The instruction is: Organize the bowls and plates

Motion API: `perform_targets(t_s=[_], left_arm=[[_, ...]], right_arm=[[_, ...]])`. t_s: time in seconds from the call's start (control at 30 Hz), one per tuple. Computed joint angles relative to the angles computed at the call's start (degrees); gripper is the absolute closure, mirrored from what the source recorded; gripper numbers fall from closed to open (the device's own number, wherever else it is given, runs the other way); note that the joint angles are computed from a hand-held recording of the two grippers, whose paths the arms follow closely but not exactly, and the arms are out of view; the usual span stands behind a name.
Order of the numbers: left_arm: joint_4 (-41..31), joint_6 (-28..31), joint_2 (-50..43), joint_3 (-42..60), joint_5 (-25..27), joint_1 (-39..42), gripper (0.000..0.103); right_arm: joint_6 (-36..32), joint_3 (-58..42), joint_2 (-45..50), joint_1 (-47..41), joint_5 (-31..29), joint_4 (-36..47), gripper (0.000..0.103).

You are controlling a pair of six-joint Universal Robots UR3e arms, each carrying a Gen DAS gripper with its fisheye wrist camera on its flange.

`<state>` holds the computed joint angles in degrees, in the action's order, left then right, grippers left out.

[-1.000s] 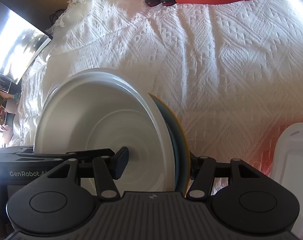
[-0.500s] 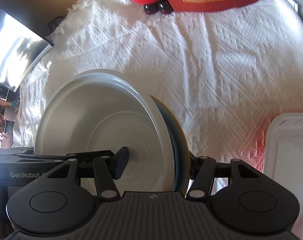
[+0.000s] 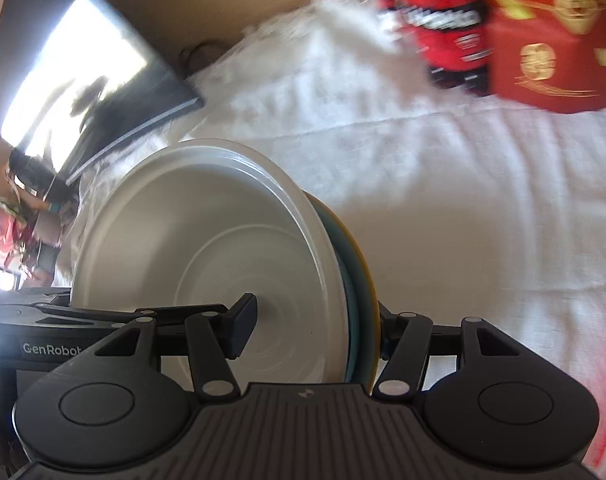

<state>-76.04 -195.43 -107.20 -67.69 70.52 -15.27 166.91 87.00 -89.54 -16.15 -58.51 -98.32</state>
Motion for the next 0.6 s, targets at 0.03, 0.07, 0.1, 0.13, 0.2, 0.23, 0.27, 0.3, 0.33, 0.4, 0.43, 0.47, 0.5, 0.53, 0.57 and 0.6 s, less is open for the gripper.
perform_targets(t_s=[0.03,0.07,0.1,0.13,0.2,0.23,0.27,0.3,0.33,0.4,0.43,0.47,0.5,0.53,0.57,0.6], left_arm=[[0.6,0.8,1.1,-2.9,-0.6,1.5,0.046],[1.1,1.5,1.8,-5.2,-0.9,2.7,0.046],[1.5,2.3,2.3,-7.3,-1.1,3.8,0.046],[1.9,2.6,2.4,-8.7,-1.0,4.5,0.046],[2.2,3.3,1.8,-10.1,-0.2,4.9,0.046],[2.8,3.6,1.4,-10.6,0.0,5.0,0.046],[4.0,4.0,1.4,-11.6,-0.4,5.3,0.046],[4.6,4.2,1.5,-12.3,-1.2,5.9,0.046],[4.4,4.7,1.2,-12.2,-2.0,6.5,0.047],[5.1,5.6,1.4,-13.4,-3.2,7.5,0.048],[5.6,6.2,1.5,-13.9,-3.4,7.9,0.050],[5.9,6.6,1.9,-14.6,-3.5,8.1,0.053],[5.9,7.1,2.2,-14.9,-3.7,8.5,0.055],[5.9,7.0,2.0,-14.9,-4.1,8.8,0.056],[5.7,7.2,1.9,-14.9,-4.7,9.2,0.057],[5.5,7.4,1.6,-14.6,-4.9,9.3,0.058]], right_arm=[[1.8,-0.6,1.8,2.4,-0.7,-1.4,0.044],[3.4,-1.4,3.9,4.5,-1.3,-2.6,0.044],[4.7,-2.1,5.8,6.2,-1.9,-3.6,0.044],[6.2,-2.9,7.8,8.0,-2.7,-4.5,0.044],[8.4,-4.2,11.2,10.4,-3.9,-5.4,0.044],[9.3,-4.5,12.5,11.5,-4.7,-5.9,0.044],[10.0,-5.0,13.8,12.4,-5.6,-6.1,0.044],[10.5,-4.6,14.0,13.0,-6.6,-6.6,0.042],[11.2,-4.3,14.3,13.7,-7.6,-7.9,0.041],[11.6,-5.5,15.2,14.3,-8.2,-8.2,0.040],[11.9,-6.2,15.7,14.5,-8.5,-8.1,0.039],[12.2,-6.4,15.8,14.9,-9.1,-8.6,0.038],[11.8,-6.1,15.6,14.8,-9.3,-8.8,0.038],[11.6,-5.9,15.5,15.0,-9.6,-9.1,0.038],[11.6,-6.0,15.6,15.2,-9.8,-9.1,0.038],[11.9,-6.6,15.9,15.3,-9.9,-8.6,0.038]])
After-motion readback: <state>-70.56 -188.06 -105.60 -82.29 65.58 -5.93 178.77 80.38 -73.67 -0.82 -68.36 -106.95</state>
